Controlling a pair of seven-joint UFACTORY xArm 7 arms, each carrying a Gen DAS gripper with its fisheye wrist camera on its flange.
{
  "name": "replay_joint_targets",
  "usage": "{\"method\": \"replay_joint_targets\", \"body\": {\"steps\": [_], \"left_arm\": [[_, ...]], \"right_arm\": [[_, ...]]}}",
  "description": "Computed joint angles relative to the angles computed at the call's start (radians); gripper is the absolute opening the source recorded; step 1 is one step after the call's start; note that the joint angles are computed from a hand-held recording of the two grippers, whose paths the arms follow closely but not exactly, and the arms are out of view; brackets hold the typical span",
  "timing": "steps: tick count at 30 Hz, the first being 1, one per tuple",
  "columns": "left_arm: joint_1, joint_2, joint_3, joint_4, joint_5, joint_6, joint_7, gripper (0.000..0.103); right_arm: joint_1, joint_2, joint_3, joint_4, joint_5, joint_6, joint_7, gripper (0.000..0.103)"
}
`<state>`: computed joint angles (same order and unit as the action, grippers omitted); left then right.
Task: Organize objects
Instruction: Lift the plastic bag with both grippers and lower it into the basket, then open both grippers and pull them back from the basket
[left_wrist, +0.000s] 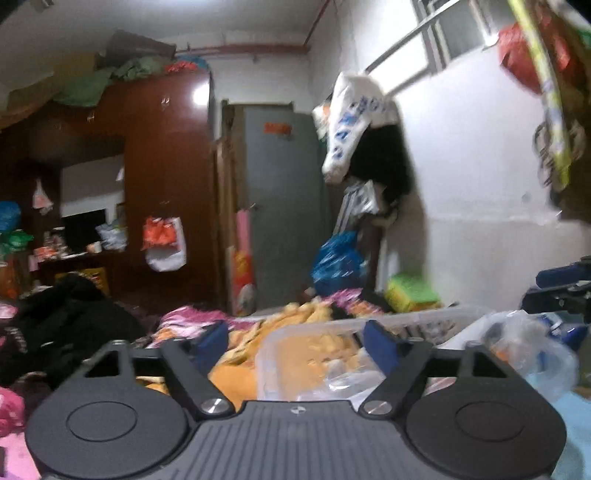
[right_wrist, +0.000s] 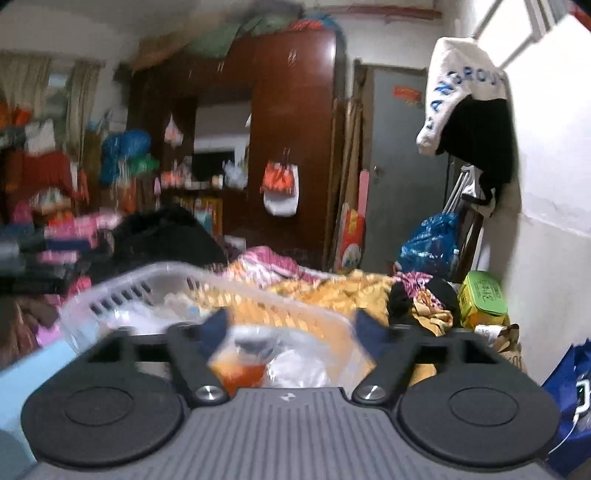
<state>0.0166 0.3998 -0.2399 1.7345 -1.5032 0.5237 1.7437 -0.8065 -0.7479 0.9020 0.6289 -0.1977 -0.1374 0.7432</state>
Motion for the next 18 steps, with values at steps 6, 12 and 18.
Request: {"method": "replay_joint_targets", "body": {"steps": [6,12,18], "left_arm": [[0.023,-0.080,0.031,-0.092,-0.049,0.066,-0.031,0.100],[0.033,-0.105,0.085,-0.099,0.173,0.245,-0.283,0.101],[0.051,-0.205,0.098,-0.212,0.222,0.314,-0.272,0.101]], "right_arm": [[0.129,-0.010,-0.106,-0.057,0.038,-0.016,-0.012,0.103],[0.009,-0.207,0.020,-0.087,0.142,0.020,0.152,0.103],[0.200,-0.118,-0.091,-0.051,0.055,0.178,0.135,0.103]]}}
